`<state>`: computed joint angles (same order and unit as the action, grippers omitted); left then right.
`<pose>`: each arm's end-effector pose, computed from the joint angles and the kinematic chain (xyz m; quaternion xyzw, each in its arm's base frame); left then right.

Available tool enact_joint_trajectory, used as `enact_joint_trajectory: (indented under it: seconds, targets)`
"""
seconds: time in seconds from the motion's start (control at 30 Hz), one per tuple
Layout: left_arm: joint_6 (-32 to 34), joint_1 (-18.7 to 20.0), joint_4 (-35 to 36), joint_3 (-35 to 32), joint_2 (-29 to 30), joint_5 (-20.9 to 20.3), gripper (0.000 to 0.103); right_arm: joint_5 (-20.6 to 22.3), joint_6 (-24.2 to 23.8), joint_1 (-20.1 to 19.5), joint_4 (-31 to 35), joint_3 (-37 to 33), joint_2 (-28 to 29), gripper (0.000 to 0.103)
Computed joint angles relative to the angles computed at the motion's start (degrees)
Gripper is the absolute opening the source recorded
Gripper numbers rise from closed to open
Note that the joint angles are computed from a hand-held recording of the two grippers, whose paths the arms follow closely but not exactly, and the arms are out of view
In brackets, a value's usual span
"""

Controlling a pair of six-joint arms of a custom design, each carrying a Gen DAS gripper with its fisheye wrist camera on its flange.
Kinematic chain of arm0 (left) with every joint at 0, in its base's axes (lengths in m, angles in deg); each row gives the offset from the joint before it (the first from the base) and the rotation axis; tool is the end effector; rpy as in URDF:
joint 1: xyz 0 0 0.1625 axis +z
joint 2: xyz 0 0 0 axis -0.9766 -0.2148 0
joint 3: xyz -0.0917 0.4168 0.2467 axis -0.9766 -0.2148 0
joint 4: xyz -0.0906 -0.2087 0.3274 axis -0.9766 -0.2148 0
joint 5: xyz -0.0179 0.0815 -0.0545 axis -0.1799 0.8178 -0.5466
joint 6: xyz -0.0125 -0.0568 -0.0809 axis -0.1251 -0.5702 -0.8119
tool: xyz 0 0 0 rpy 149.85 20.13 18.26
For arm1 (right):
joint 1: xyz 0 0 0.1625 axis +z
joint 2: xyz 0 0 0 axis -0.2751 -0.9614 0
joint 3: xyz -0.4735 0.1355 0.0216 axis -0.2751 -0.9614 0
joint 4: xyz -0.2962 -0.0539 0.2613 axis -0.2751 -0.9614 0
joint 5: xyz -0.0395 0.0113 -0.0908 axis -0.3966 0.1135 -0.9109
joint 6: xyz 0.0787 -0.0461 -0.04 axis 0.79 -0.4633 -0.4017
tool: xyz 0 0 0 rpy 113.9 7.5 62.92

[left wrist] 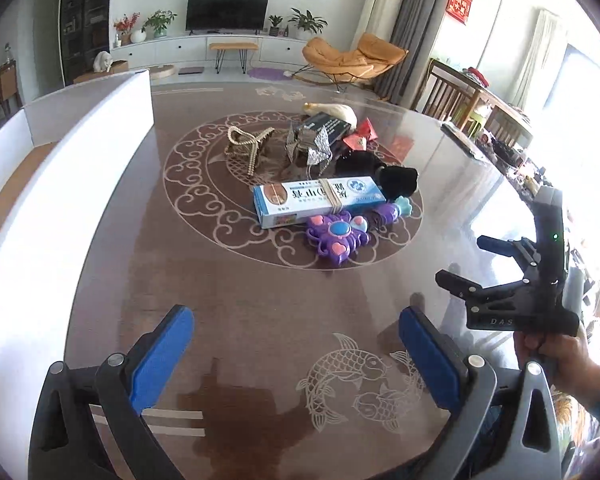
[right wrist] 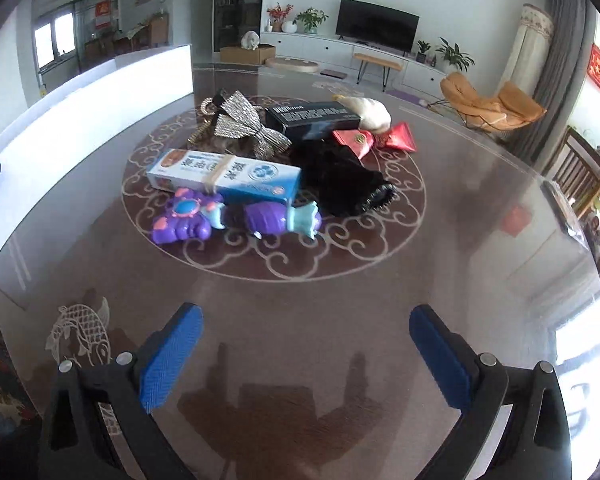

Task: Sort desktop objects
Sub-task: 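Return both grippers to the table above the remaining items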

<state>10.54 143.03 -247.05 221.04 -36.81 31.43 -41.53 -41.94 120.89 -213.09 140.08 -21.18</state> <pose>-0.0113 -0.5168 0.2644 0.0534 0.8950 -0.3240 0.3019 0.2580 -0.6341 -0.0314 0.4113 -0.8470 0.1713 0.2901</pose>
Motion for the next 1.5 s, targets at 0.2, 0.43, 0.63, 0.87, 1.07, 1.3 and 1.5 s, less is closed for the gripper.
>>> enact_joint_trajectory:
  seconds: [0.2,0.43,0.63,0.87,1.07,1.3,1.5]
  targets:
    - [4.0,3.7,-0.6,-6.1,8.7,0.2,0.103,-1.4,4.9,-4.2,0.4,1.4,-2.6,0.103]
    - [10.5,4.7,-2.4,-10.9,13.6,4.3,0.103,-0.9,7.3,-4.3,-0.7,1.4,-2.1,0.103]
    - [11.1,4.8,-4.8,-11.4,14.6,4.6,0.103,-0.8,7.3,-4.2,-1.0,1.5,-2.0,0.103]
    - [11.3,5.0,-5.2,-11.7,14.9,4.6,0.103,-0.8,7.4,-4.2,-1.3,1.4,-1.8,0.103]
    - [11.4,5.0,-5.3,-11.7,15.0,4.4,0.103,-0.8,7.3,-4.2,-1.3,1.4,-1.8,0.103]
    - [11.5,5.0,-5.6,-11.6,15.0,4.6,0.103,-0.8,7.3,-4.2,-1.3,1.4,-1.8,0.103]
    - [11.3,4.9,-6.1,-11.5,15.2,4.8,0.103,-0.8,7.3,-4.2,-1.4,1.3,-1.7,0.103]
